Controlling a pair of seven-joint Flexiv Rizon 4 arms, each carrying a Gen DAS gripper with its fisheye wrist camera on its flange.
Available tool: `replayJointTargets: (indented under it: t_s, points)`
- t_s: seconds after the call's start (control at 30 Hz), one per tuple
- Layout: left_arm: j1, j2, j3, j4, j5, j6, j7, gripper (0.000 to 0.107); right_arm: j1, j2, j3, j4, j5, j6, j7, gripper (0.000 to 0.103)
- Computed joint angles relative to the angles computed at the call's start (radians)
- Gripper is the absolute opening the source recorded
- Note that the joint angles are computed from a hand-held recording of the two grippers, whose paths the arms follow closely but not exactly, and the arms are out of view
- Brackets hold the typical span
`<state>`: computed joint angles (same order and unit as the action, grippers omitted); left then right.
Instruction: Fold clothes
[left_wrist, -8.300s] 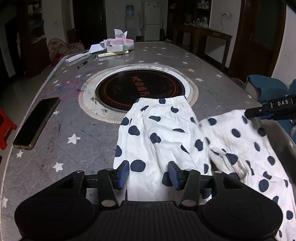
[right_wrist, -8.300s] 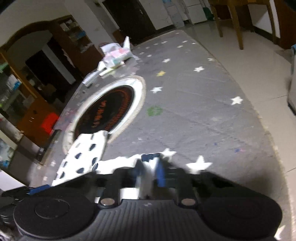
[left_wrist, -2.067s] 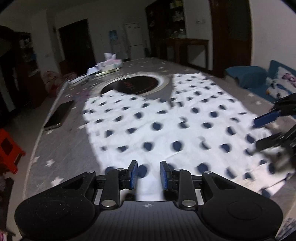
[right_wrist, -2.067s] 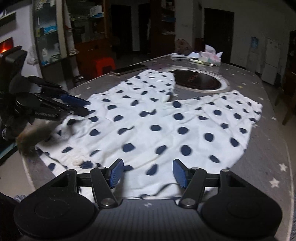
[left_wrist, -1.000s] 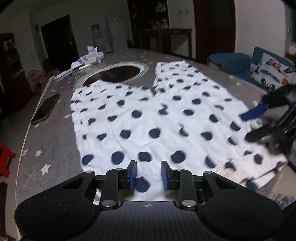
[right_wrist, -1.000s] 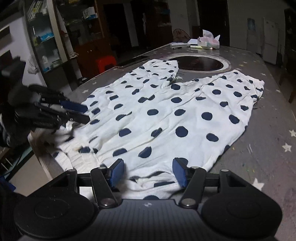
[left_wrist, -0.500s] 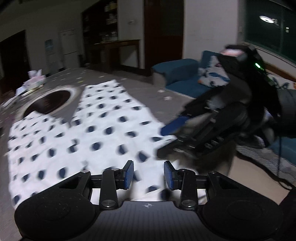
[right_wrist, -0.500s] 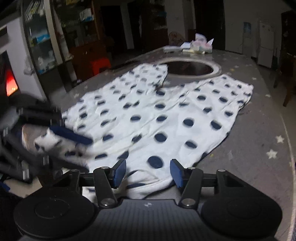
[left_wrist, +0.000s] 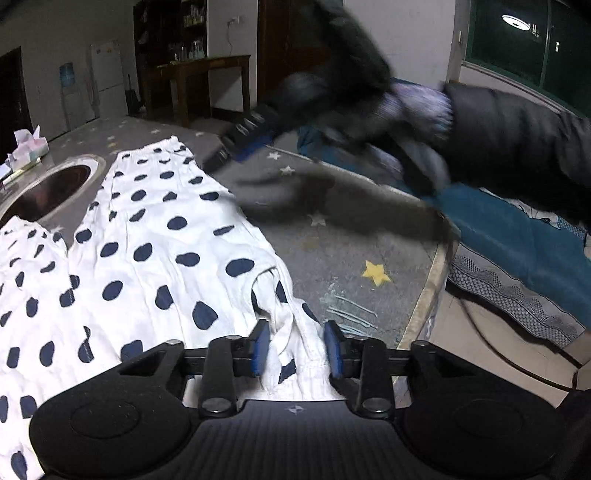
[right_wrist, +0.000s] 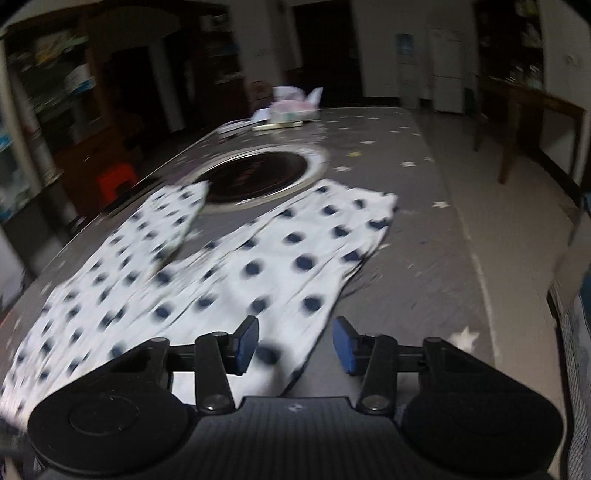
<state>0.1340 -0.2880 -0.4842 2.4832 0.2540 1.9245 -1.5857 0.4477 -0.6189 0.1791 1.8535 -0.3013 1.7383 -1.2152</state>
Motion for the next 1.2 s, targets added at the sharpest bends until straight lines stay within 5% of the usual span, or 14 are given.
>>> replayJointTargets:
  t_s: [0.23, 0.63, 0.77, 0.87, 1.2]
  points:
    - [0.137, -0.021, -0.132, 0.002, 0.015, -0.015, -0.024, 0.015, 0.038, -0.133, -0.069, -0.241, 0.022, -0.121, 0.092, 0.034]
    - [0.356, -0.081, -0.344, 0.013, 0.038, -0.017, -0.047, 0.012, 0.068, -0.344, -0.130, -0.597, -0.007, -0.284, 0.181, 0.034]
    - [0.394, -0.100, -0.381, 0.013, 0.038, -0.015, -0.047, 0.011, 0.071, -0.378, -0.137, -0.650, -0.009, -0.300, 0.192, 0.033]
    - [0.407, -0.105, -0.393, 0.015, 0.039, -0.008, -0.051, 0.011, 0.079, -0.388, -0.151, -0.669, -0.011, -0.306, 0.205, 0.011]
    - [0.538, -0.075, -0.483, 0.064, 0.094, 0.070, -0.135, 0.008, 0.128, -0.350, -0.225, -0.683, -0.057, -0.341, 0.284, 0.005]
